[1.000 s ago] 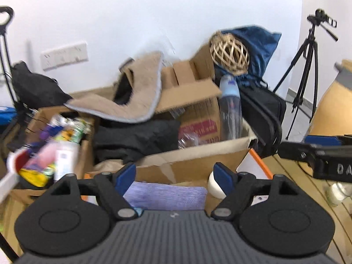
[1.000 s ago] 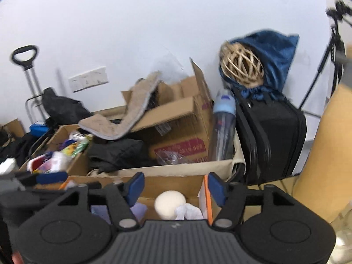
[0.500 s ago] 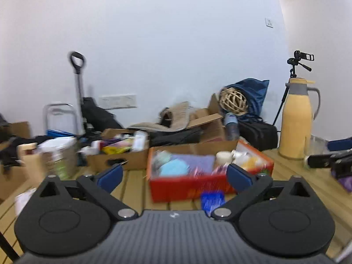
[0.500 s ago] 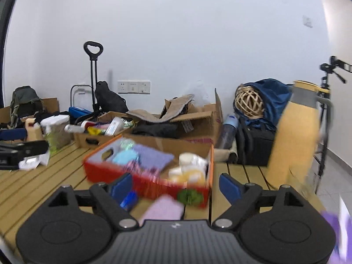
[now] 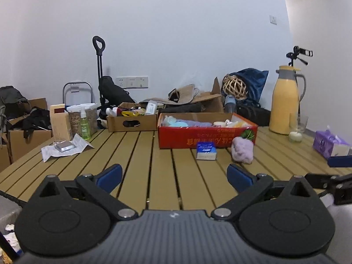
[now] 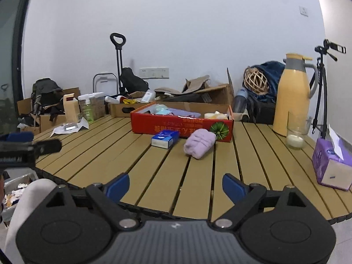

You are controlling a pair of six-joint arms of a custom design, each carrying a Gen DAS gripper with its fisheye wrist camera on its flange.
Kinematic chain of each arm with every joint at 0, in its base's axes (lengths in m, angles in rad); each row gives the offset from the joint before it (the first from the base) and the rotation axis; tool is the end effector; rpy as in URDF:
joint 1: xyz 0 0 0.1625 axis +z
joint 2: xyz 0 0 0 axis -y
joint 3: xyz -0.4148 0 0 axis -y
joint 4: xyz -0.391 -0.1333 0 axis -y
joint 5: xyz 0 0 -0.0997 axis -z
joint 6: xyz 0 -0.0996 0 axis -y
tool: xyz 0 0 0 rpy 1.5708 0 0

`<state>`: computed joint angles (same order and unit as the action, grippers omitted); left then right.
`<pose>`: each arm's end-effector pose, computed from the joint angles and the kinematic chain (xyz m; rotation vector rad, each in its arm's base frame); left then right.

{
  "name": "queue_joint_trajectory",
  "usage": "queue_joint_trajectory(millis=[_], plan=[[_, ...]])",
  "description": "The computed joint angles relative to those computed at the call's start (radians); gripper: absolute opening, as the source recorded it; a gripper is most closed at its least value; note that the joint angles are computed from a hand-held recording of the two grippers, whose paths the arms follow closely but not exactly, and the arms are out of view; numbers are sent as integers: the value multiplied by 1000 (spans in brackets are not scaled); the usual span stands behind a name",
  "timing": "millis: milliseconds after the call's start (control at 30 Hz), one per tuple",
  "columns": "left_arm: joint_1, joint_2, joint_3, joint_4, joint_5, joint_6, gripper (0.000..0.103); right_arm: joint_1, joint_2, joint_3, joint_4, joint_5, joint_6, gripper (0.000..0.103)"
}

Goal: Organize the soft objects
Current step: 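Grasp the lilac towel roll with both tools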

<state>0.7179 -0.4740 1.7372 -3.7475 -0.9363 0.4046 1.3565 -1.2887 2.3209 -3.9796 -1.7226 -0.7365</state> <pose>-0.3343 -0.5474 0.0091 1.1028 2.1776 -1.3304 0.0237 -0.4471 0.3041 0.3959 -1.9670 1.3947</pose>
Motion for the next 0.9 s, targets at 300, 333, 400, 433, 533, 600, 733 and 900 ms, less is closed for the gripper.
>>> queue_joint_trajectory(millis=[300,333,400,433,533,600,733,900], plan=[[26,49,-83,100,-16,-27,103,1,39,-82,48,-70,54,89],[32,60,-105,119,-19,-28,103,-1,47,-105,76,-74,59,89],[43,82,-154,149,-24,-20,103,-4,72,-162,133,-74,53,87],[48,99,-186,164,-26,-7,103,-4,90,-204,170,-75,50,86],[62,137,-272,209,-36,22,103,12,159,-343,268,-133,54,81],[77,164,-343,261,-58,27,103,17,208,-438,312,-154,65,81],[100,241,-504,353,-72,44,103,11,291,-612,413,-177,142,79],[117,331,-691,462,-104,36,103,-1,377,-780,545,-209,190,48]])
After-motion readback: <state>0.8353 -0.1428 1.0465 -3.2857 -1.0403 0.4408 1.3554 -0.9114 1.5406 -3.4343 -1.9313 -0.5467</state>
